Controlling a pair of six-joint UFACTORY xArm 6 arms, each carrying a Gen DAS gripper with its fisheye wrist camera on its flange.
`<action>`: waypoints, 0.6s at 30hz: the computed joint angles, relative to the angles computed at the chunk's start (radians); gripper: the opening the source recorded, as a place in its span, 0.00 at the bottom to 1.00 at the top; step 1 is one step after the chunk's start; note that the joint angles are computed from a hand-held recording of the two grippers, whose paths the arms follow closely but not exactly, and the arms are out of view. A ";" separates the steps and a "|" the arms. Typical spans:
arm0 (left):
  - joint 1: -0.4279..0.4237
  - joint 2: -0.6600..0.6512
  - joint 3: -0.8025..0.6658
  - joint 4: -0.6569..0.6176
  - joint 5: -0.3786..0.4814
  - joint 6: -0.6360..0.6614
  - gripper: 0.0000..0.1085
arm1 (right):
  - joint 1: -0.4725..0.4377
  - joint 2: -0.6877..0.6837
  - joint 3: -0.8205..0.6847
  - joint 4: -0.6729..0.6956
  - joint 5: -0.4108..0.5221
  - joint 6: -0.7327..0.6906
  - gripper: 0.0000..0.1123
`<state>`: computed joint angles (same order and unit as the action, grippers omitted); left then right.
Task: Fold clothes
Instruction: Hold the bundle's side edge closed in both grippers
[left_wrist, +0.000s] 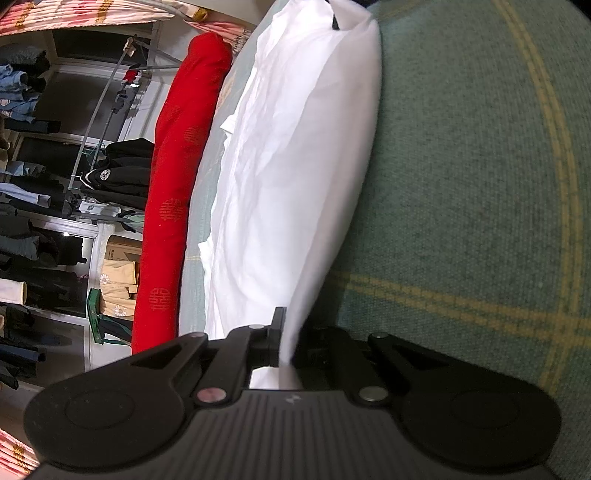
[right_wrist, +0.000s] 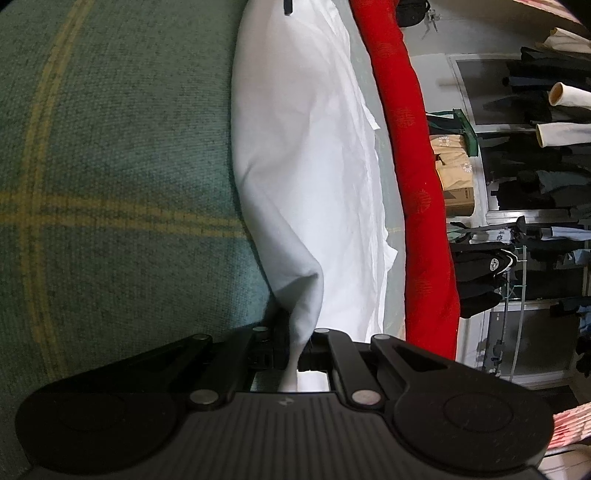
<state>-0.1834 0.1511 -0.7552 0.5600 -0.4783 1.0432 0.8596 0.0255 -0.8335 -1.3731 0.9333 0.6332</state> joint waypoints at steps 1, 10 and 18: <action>0.003 0.001 -0.004 0.013 0.001 -0.009 0.00 | -0.002 0.001 -0.003 0.004 -0.002 -0.005 0.07; 0.001 0.001 -0.012 0.021 0.013 -0.019 0.00 | -0.006 -0.013 0.021 -0.051 -0.015 0.075 0.07; -0.006 -0.001 -0.012 0.004 0.019 -0.002 0.00 | 0.000 -0.010 0.026 -0.073 -0.007 0.101 0.07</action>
